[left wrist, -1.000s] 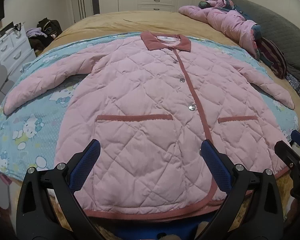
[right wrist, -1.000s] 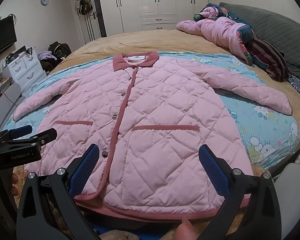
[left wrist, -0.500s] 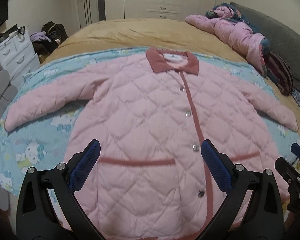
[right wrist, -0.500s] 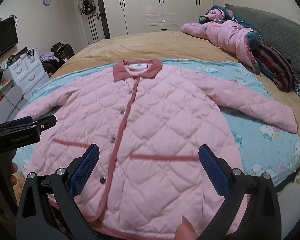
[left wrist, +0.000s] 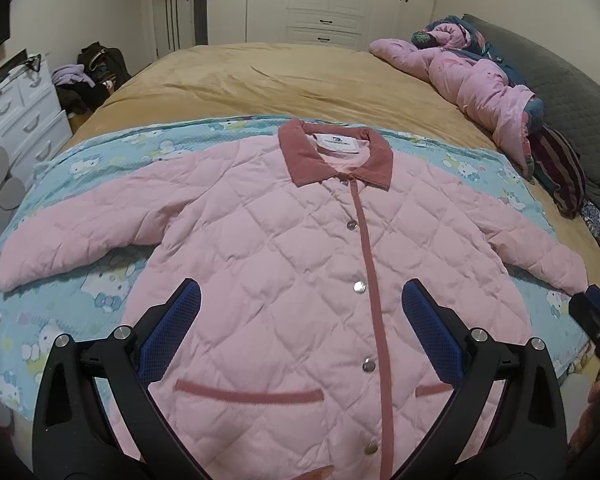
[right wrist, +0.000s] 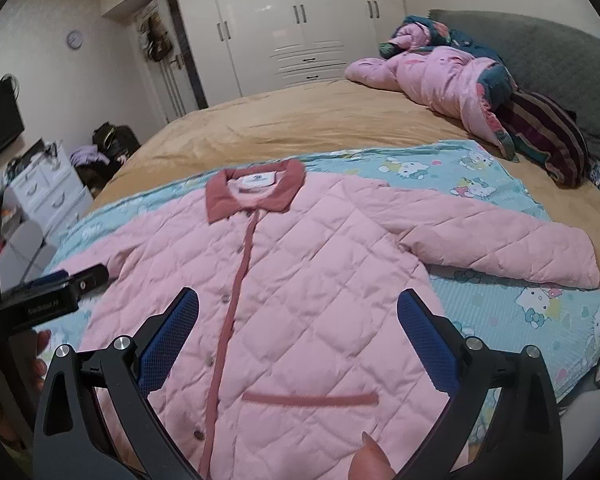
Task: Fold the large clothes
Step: 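Move the right tool over the jacket sleeve nearest it and grasp its cuff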
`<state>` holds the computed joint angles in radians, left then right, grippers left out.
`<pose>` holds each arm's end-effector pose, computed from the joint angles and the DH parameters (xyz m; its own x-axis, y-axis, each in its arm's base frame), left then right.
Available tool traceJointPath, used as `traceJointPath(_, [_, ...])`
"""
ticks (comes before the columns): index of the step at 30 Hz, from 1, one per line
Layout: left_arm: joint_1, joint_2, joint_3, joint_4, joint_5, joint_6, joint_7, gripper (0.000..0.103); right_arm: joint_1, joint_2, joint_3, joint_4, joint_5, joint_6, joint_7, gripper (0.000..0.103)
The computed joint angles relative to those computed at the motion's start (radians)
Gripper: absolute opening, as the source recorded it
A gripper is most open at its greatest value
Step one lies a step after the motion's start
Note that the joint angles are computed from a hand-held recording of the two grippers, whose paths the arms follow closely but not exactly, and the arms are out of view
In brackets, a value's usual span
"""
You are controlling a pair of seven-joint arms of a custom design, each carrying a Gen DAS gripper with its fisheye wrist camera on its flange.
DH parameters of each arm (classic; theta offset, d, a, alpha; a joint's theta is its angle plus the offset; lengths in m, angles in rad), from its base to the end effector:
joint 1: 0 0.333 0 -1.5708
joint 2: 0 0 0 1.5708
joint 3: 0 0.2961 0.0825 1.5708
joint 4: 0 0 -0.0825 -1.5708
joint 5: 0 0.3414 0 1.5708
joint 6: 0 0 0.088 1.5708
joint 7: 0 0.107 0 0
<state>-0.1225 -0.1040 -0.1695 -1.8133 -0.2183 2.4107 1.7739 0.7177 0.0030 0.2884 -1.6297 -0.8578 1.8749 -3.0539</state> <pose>0.5130 -0.1607 0.6450 -0.4031 -0.9127 0.0663 -0.7067 0.2644 -0.6563 0.3386 0.4270 0.6335 -0.3742 -0.9050 -0.2023 -0.5474 0.3917 -0.7395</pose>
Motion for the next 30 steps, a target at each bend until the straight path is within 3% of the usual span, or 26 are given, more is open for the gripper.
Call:
traceJointPath(8, [-0.026,0.113,-0.018,0.124,0.004,0.007,-0.040,0.094,-0.081,-0.119,-0.018,-0.145,0.041,0.013,0.069,0.099])
traceJointPath(22, [-0.107,0.298,-0.029,0.278,0.180,-0.017,-0.136,0.094,-0.235,-0.315,-0.009,-0.410,0.149,0.015,0.171,0.099])
traceJointPath(30, [-0.151,0.376,-0.027,0.340,0.221,-0.036,-0.147,0.094,-0.305,-0.440,-0.041,-0.614,0.235,0.097,0.242,0.099])
